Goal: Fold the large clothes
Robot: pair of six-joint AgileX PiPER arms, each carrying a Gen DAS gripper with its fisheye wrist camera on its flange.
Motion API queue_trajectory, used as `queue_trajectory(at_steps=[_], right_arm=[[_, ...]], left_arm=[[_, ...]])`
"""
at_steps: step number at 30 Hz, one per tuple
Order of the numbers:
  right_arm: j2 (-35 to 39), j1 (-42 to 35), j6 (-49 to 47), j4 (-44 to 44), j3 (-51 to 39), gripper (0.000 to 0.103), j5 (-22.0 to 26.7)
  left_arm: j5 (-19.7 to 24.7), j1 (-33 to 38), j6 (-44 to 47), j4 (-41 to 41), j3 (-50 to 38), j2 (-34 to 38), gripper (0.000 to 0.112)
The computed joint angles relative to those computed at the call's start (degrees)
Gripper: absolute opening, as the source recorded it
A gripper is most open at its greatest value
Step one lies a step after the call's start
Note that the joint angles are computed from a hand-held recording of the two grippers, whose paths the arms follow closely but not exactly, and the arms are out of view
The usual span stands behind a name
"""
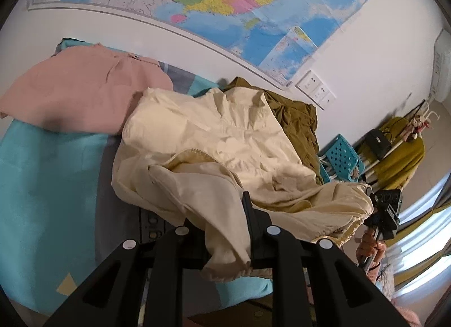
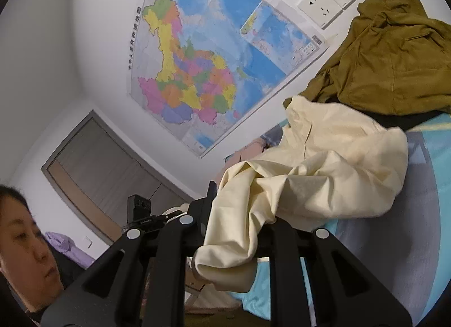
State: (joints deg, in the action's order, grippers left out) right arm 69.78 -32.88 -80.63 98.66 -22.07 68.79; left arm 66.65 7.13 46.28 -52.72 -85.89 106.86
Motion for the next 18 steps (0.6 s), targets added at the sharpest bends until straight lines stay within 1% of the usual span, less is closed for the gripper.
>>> queue_trajectory(at_steps=[4,18], right_arm=[[2.05,1.26,1.19,0.05,-3.81,0.016,-1.84],[7.57,4.84,5.60,0.06,-13.42,0.016,-7.53]], left_arm=[[-0.47,-1.12,-3.85,1.54,-4.16,1.52,0.018],[-0.95,-4.64,-11.43,6.53,-15.39,6.05,0.018]])
